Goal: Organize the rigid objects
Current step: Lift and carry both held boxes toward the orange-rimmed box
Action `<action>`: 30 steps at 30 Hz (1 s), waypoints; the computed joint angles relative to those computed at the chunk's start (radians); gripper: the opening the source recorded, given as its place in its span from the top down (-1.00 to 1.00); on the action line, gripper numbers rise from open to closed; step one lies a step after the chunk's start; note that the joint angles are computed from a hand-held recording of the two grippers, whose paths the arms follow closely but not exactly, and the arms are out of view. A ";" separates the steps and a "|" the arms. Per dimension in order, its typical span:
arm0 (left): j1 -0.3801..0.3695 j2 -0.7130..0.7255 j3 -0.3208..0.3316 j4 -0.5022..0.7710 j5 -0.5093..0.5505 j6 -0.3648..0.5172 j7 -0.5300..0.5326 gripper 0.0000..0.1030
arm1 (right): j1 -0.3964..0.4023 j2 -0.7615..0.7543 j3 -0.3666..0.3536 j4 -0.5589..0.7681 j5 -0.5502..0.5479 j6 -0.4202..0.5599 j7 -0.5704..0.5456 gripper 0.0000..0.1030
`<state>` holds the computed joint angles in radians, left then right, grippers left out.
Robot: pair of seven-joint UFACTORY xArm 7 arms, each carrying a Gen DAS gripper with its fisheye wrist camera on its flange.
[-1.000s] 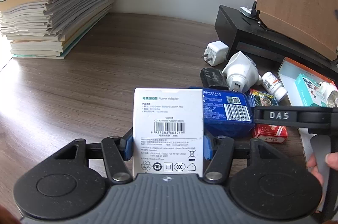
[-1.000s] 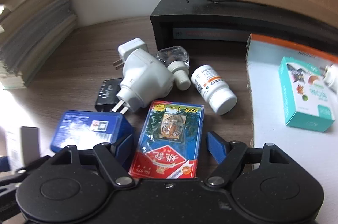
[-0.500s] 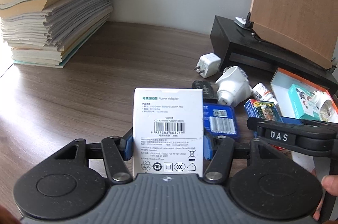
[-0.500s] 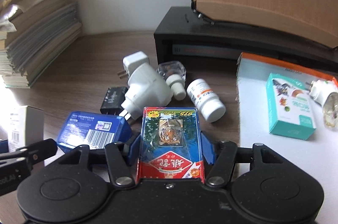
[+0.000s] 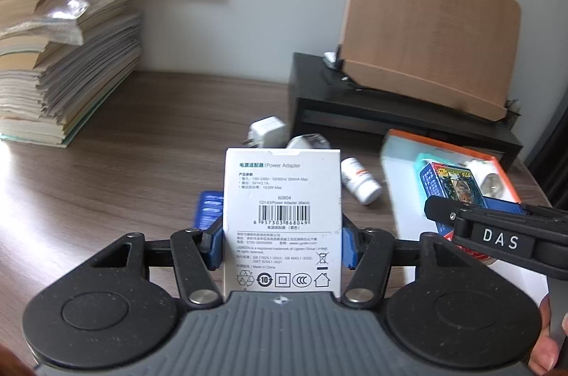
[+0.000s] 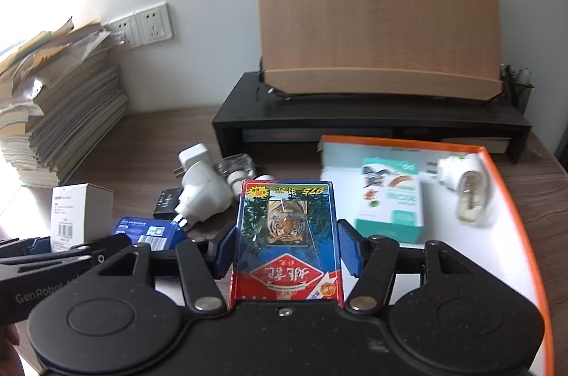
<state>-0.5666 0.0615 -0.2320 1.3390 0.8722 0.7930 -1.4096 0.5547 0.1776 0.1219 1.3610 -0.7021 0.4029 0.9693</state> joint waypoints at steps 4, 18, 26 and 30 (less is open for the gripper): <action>-0.040 0.059 -0.009 0.089 0.022 0.023 -0.003 -0.16 | -0.040 -0.087 -0.006 -0.085 -0.012 -0.028 0.011 -0.38; -0.247 0.297 0.087 0.422 0.014 0.080 0.074 -0.16 | -0.264 -0.321 0.061 -0.329 0.097 -0.119 -0.091 -0.38; -0.323 0.380 0.146 0.547 -0.014 0.116 0.109 -0.16 | -0.344 -0.377 0.094 -0.393 0.193 -0.156 -0.177 -0.38; -0.352 0.416 0.166 0.602 -0.025 0.133 0.132 -0.16 | -0.369 -0.399 0.101 -0.418 0.234 -0.173 -0.215 -0.38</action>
<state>-0.9183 0.4777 -0.0660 1.9406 0.8469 0.9258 -1.2773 0.1860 -0.2213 0.2227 0.9430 -0.4679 0.2295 0.7539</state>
